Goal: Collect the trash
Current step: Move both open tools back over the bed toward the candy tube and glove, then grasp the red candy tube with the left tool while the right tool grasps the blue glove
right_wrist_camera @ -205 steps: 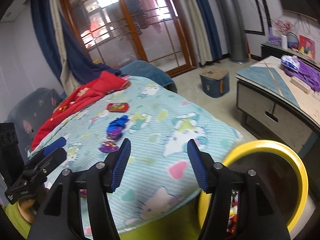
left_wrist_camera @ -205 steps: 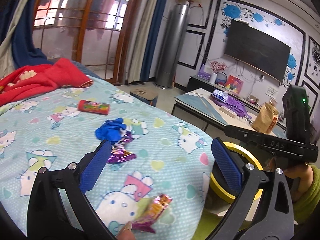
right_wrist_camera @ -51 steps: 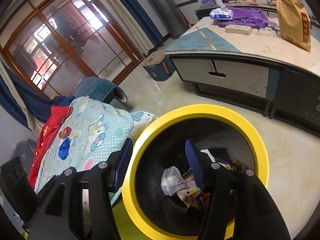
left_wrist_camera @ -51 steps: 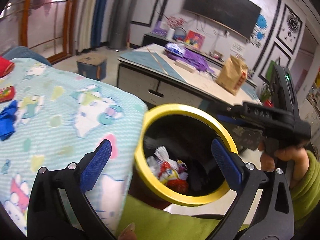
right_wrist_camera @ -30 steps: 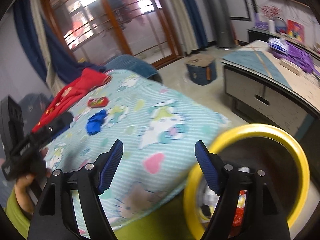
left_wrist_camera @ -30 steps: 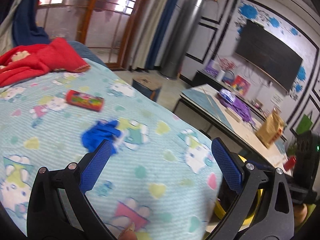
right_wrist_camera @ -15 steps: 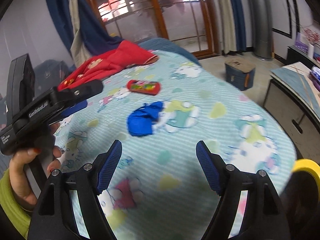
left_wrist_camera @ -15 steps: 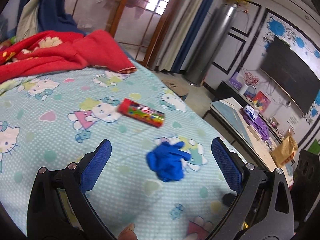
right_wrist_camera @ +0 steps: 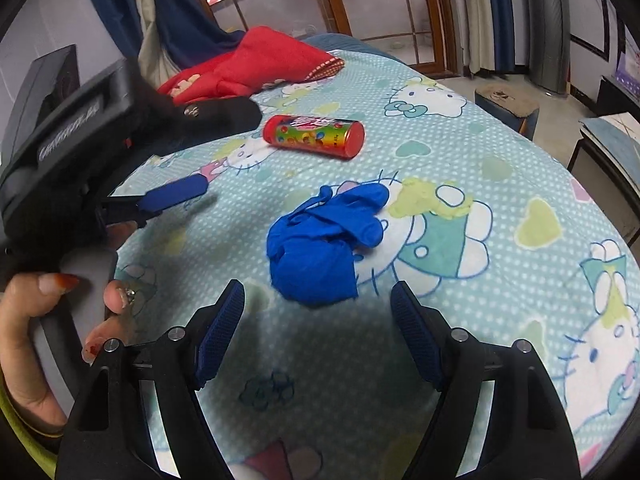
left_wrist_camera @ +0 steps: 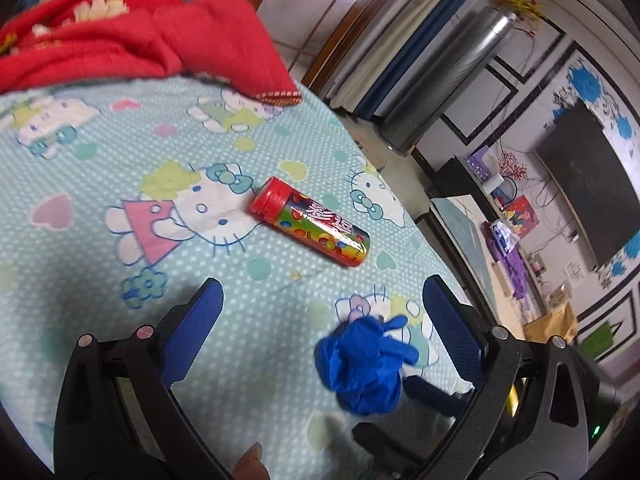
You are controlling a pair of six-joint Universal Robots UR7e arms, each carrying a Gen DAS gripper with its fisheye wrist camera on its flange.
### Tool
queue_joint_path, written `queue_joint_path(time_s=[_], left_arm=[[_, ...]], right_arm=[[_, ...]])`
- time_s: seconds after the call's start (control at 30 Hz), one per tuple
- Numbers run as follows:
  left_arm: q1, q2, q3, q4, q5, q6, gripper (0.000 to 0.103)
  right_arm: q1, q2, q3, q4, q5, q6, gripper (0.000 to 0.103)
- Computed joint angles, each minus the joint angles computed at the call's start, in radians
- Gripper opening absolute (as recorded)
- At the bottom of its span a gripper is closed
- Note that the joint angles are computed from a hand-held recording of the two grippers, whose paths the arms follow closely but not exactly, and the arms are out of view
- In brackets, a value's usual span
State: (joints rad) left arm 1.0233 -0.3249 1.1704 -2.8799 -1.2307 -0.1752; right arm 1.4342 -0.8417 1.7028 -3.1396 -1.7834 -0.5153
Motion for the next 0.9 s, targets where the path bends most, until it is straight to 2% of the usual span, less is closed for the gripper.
queue_joint_path(time_s=[0.1,0.2,0.27,0.33,0.43,0.67,0.7,0.73,0.8,0.83,0.87,0.9], left_arm=[[0.015,0.032,-0.067,0.061,-0.038,-0.050,0.084],[0.026,0.061,-0.122,0.101,-0.062,-0.087,0.081],[0.028,0.084,-0.161,0.113,-0.063,-0.107,0.080],[0.029,0.101,-0.190,0.120,-0.066,-0.117,0.080],[0.033,0.130,-0.248,0.146,-0.076,-0.148,0.080],[0.031,0.188,-0.358,0.192,-0.037,-0.232,0.080],[0.029,0.199,-0.377,0.202,-0.025,-0.235,0.077],[0.024,0.211,-0.398,0.219,0.002,-0.237,0.074],[0.013,0.235,-0.437,0.245,0.065,-0.231,0.058],[0.009,0.244,-0.450,0.252,0.090,-0.228,0.053],[0.005,0.252,-0.463,0.263,0.117,-0.220,0.042],[0.003,0.255,-0.465,0.264,0.129,-0.204,0.041]], right_arm=[[-0.002,0.011,-0.014,-0.002,0.002,0.014,0.059],[-0.008,0.009,-0.014,-0.007,0.011,0.025,0.047],[-0.015,-0.001,-0.002,-0.012,0.024,0.033,0.033],[-0.027,-0.015,0.010,-0.007,0.048,0.046,0.024],[-0.040,-0.036,0.035,-0.007,0.075,0.059,0.014],[-0.067,-0.109,0.161,-0.106,0.120,0.064,0.010],[-0.072,-0.124,0.181,-0.115,0.124,0.061,0.010],[-0.075,-0.135,0.198,-0.125,0.128,0.063,0.010],[-0.081,-0.150,0.216,-0.135,0.135,0.060,0.010],[-0.082,-0.158,0.228,-0.146,0.132,0.053,0.010],[-0.082,-0.163,0.237,-0.159,0.128,0.046,0.010],[-0.082,-0.166,0.244,-0.173,0.126,0.038,0.010]])
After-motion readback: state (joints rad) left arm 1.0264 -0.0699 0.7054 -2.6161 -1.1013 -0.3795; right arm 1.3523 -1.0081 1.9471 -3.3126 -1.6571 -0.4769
